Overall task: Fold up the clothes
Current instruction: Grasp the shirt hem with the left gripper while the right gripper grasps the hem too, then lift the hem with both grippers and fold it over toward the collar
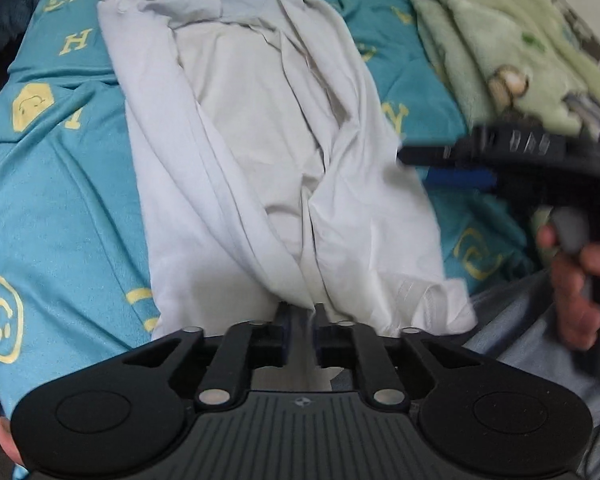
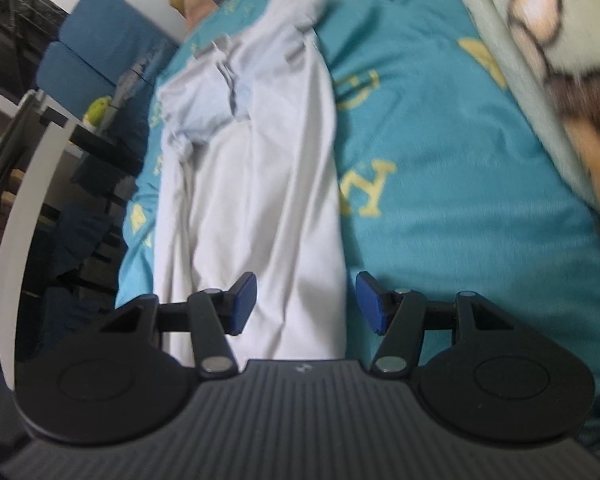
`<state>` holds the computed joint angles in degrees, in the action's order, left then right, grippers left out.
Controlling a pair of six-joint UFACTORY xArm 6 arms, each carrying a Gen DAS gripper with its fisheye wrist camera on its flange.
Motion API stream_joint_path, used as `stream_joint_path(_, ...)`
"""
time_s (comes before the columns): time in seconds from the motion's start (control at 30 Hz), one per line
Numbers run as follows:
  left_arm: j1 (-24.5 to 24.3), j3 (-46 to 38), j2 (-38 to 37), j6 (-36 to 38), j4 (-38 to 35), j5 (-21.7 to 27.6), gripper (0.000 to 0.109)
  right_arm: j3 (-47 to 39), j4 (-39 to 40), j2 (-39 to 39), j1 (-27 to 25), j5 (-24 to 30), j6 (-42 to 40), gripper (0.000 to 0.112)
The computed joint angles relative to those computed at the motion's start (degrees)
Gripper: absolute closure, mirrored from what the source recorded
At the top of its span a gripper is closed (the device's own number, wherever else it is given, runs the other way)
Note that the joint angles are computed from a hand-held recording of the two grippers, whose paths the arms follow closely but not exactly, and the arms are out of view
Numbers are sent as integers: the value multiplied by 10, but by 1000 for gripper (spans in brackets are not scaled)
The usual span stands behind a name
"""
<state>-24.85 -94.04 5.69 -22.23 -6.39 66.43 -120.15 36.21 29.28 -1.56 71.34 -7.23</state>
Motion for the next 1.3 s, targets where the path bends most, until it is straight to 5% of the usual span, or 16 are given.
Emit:
stream_joint_path(0.03, 4, 10, -11, -2, 3, -14, 61, -3, -9, 2, 1, 9, 5, 54)
stream_joint_path(0.1, 9, 30, -31, -21, 24, -36, 48, -11, -26, 6, 4, 28, 14, 54)
stream_joint_path(0.23, 38, 65, -55, -81, 33, -53, 44, -38, -52, 17, 12, 81, 11, 55)
stream_joint_path(0.33, 43, 40, -37, -133, 84, -6, 43, -31, -103, 5, 32, 89, 0, 55)
stream_joint_path(0.5, 44, -4, 5, -104, 65, 60, 43, -33, -95, -5, 39, 152, -28, 55)
stream_joint_path(0.83, 59, -42, 34, -6, -60, 140, 42, 71, -103, -82, 57, 148, -104, 60)
stream_joint_path(0.97, 55, -47, 34, 10, -66, 149, 49, 74, -95, -82, 54, 133, -107, 91)
stream_joint_path(1.13, 45, -37, 19, 19, -59, 133, 93, 98, -55, -100, 41, 103, -125, 98)
stream_joint_path(1.3, 52, 30, -45, 33, -92, 48, 100, 109, -3, -117, 19, 83, -117, 99)
